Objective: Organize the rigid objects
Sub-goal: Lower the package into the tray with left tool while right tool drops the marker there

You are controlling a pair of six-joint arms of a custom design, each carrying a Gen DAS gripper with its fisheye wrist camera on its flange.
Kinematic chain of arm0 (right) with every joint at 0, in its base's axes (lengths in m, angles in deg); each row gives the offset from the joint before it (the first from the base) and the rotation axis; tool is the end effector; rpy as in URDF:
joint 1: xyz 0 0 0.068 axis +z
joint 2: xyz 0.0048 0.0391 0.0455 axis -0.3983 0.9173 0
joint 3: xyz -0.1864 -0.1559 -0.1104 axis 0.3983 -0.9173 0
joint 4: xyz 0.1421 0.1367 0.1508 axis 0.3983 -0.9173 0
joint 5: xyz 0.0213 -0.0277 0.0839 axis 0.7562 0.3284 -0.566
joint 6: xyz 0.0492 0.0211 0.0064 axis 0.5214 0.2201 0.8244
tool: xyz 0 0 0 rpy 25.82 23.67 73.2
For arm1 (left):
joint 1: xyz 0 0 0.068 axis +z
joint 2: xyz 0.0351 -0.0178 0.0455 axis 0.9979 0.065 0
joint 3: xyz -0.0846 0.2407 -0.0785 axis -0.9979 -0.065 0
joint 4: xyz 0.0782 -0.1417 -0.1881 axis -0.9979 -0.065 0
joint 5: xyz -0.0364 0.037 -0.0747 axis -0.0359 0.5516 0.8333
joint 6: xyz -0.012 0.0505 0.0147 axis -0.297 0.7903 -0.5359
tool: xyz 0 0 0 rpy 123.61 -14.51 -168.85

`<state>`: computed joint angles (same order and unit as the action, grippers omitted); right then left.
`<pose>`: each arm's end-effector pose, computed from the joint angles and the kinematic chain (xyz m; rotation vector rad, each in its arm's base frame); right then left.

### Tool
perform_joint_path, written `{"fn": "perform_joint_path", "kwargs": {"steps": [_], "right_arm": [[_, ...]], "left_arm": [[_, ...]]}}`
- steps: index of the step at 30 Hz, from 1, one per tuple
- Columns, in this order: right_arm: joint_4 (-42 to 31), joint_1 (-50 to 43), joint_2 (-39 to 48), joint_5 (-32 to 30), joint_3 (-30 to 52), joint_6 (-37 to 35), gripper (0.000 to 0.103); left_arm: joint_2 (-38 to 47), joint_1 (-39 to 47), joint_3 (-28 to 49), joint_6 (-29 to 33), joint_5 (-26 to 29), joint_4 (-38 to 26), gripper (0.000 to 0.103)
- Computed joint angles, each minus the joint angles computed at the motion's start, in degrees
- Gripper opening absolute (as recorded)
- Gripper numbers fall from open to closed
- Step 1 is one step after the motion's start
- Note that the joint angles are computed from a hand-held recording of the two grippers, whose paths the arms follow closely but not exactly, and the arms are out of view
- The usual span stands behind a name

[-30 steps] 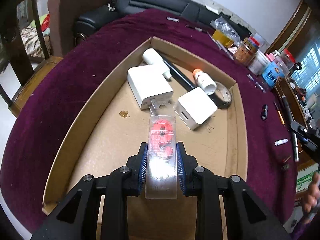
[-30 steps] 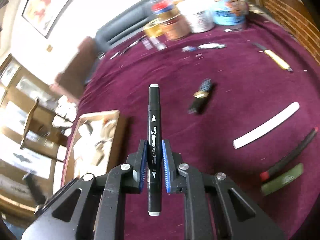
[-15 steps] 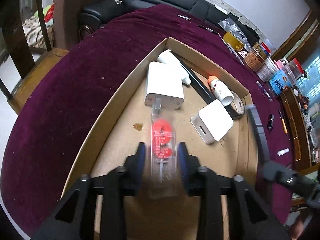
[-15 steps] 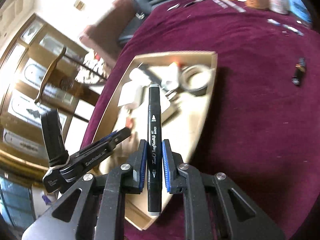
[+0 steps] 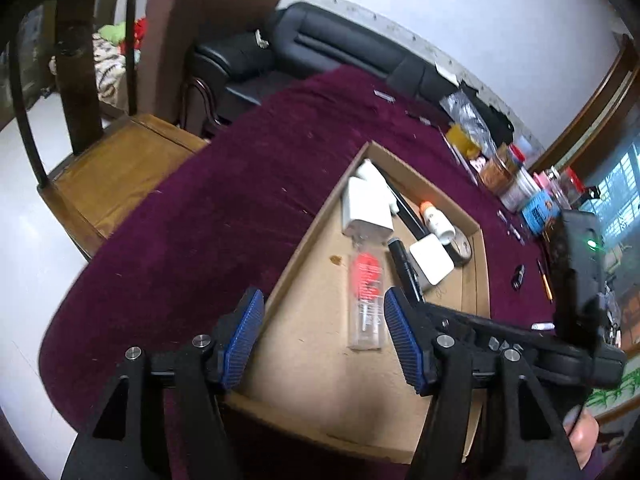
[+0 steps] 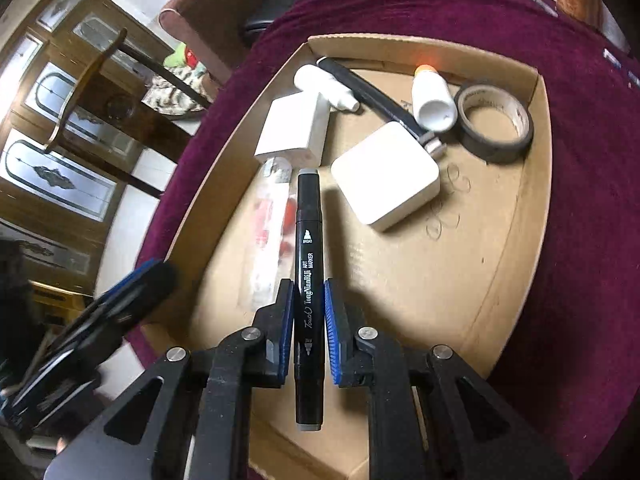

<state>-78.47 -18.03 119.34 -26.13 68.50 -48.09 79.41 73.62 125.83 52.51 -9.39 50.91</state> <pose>0.2983 0.0440 0.2209 -0.3152 2.7807 0.6464 0.2010 -0.0481 0.2342 -0.3230 2.4501 -0.4275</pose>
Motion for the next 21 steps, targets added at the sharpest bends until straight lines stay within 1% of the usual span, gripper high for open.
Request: {"fn": "perform_joint_path", "kwargs": {"steps": [2, 4, 9, 14, 18, 21], "right_arm": [[1.3, 0.8, 0.7, 1.6, 0.6, 0.9, 0.013], [0.9, 1.2, 2.0, 1.8, 1.5, 1.7, 0.013], [2.8, 2.3, 1.3, 3.4, 0.2, 3.7, 0.013], [2.1, 1.3, 1.1, 1.2, -0.1, 4.0, 0.015], [0.9, -0.1, -0.1, 0.2, -0.3, 2.8, 0.025], [0.7, -3.2, -5.0, -1.9, -2.5, -0.4, 0.030]], "left_arm": [[-1.0, 0.1, -0.5, 0.2, -0.9, 0.0, 0.058], [-1.7, 0.2, -0.9, 0.3, -1.4, 0.0, 0.059], [-1.5, 1.3, -1.6, 0.5, -0.5, 0.5, 0.059], [-2.1, 0.8, -1.9, 0.0, -0.7, 0.1, 0.059], [-2.5, -1.6, -1.0, -0.6, -3.5, -1.8, 0.061], [-2.6, -4.2, 0.0, -1.4, -7.1, -3.0, 0.064]]}}
